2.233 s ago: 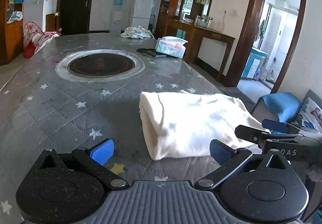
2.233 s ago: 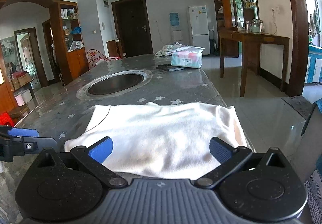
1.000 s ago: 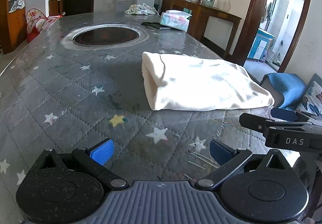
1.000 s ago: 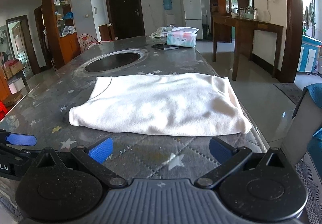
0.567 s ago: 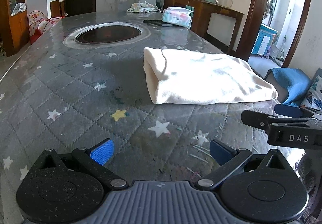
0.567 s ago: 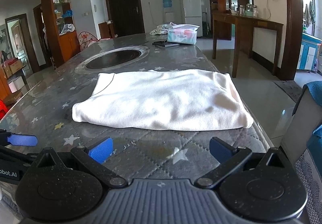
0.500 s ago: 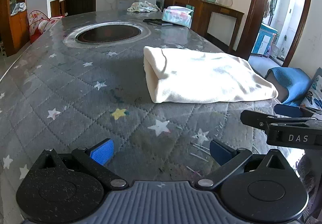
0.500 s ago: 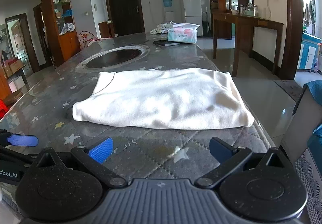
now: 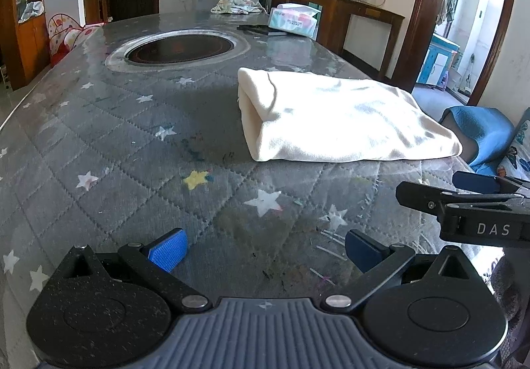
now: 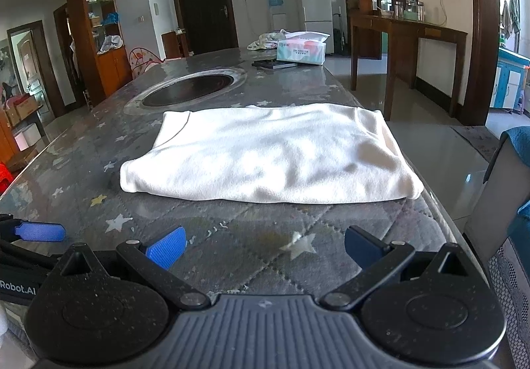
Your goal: Fold clothes
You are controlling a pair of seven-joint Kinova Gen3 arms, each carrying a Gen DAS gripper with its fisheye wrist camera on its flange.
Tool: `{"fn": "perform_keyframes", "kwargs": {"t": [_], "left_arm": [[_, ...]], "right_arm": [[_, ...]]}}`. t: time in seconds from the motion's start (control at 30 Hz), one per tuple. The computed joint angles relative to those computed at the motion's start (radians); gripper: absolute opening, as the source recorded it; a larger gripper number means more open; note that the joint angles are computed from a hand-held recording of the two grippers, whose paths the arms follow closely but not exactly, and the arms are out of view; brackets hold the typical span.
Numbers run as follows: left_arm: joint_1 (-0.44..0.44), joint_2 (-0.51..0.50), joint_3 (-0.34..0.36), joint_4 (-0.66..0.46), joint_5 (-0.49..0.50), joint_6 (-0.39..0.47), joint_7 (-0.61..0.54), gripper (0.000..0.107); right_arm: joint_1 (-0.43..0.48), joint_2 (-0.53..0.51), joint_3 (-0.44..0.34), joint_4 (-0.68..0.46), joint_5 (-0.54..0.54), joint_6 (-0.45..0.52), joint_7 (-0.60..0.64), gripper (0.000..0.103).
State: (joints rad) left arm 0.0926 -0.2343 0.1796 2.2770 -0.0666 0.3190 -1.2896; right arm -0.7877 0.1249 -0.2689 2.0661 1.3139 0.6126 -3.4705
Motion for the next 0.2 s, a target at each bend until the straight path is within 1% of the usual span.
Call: {"fn": "perform_keyframes", "kwargs": {"t": [0.2], "left_arm": [[-0.005,0.003,0.008,-0.001,-0.01,0.001,0.011,0.103]], "right_arm": [[0.001,0.003,0.001,0.0,-0.001,-0.006,-0.004,0.103]]}}
